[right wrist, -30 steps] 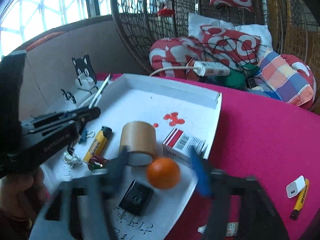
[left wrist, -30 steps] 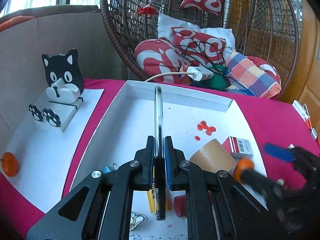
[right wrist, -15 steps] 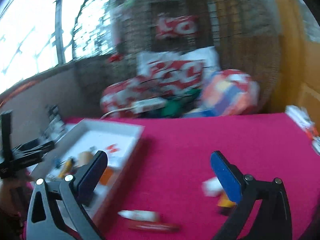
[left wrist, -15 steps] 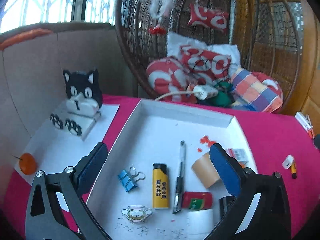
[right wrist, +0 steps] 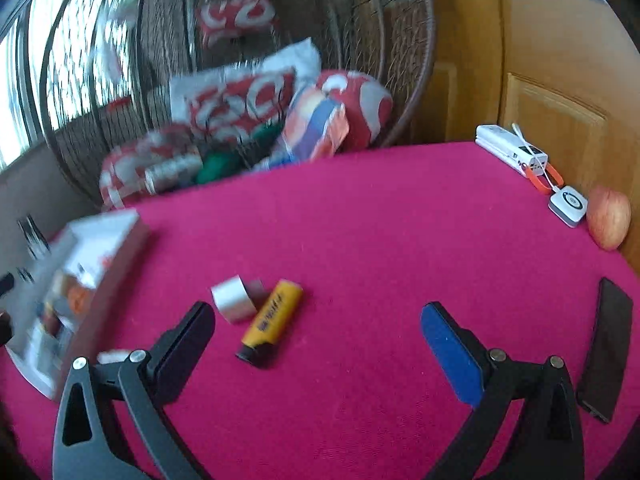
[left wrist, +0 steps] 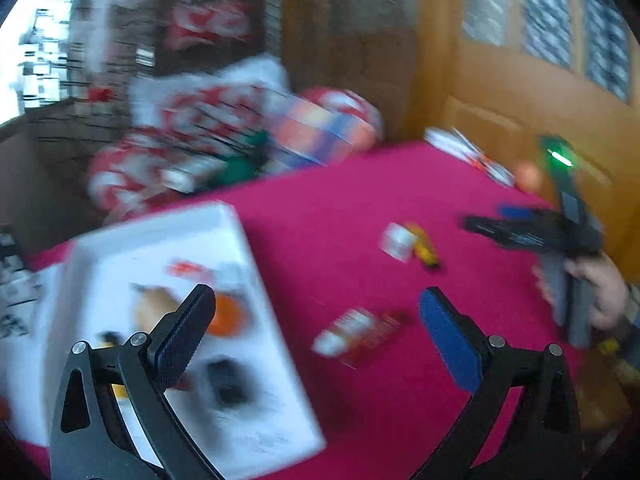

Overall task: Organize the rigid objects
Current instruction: 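Move both grippers back toward the white plug and yellow lighter, then grasp the red box with the left gripper while the right gripper grasps the yellow lighter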

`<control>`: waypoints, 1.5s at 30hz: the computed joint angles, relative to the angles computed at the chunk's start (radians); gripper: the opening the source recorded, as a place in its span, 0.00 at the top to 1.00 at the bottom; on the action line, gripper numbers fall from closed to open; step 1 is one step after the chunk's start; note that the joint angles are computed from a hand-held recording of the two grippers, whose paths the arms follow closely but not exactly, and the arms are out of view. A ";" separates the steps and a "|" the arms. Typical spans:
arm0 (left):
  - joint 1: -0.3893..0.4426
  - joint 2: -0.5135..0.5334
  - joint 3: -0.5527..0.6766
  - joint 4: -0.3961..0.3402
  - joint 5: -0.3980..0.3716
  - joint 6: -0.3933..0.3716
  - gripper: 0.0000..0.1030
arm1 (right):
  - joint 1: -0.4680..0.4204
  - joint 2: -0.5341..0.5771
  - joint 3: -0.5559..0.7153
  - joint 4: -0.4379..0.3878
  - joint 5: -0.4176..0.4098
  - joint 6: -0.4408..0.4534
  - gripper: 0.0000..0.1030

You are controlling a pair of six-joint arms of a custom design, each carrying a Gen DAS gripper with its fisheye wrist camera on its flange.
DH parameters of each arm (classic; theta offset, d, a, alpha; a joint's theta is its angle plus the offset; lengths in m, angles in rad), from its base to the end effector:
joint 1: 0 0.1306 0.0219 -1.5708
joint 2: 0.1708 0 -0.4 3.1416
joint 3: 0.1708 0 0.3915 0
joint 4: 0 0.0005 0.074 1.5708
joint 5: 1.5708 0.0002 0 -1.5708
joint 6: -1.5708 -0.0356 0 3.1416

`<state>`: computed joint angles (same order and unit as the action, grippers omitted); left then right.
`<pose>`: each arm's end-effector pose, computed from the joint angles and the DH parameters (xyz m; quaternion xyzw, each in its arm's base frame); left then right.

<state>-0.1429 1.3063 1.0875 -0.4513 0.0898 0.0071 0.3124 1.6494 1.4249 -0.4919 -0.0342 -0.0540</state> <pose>0.4472 -0.0681 0.3757 0.0805 0.8960 -0.0729 0.4306 0.5563 0.1804 0.3590 -0.1243 0.9015 0.0908 0.4045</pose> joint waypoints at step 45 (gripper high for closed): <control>-0.050 0.448 0.492 -0.671 0.121 -0.303 0.44 | -0.024 0.176 0.246 -0.321 -0.077 -0.095 0.00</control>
<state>-0.1929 1.7545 1.5791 -1.1227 0.2112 -0.2957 0.2882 1.8249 1.6709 -0.8129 -0.1115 -0.1486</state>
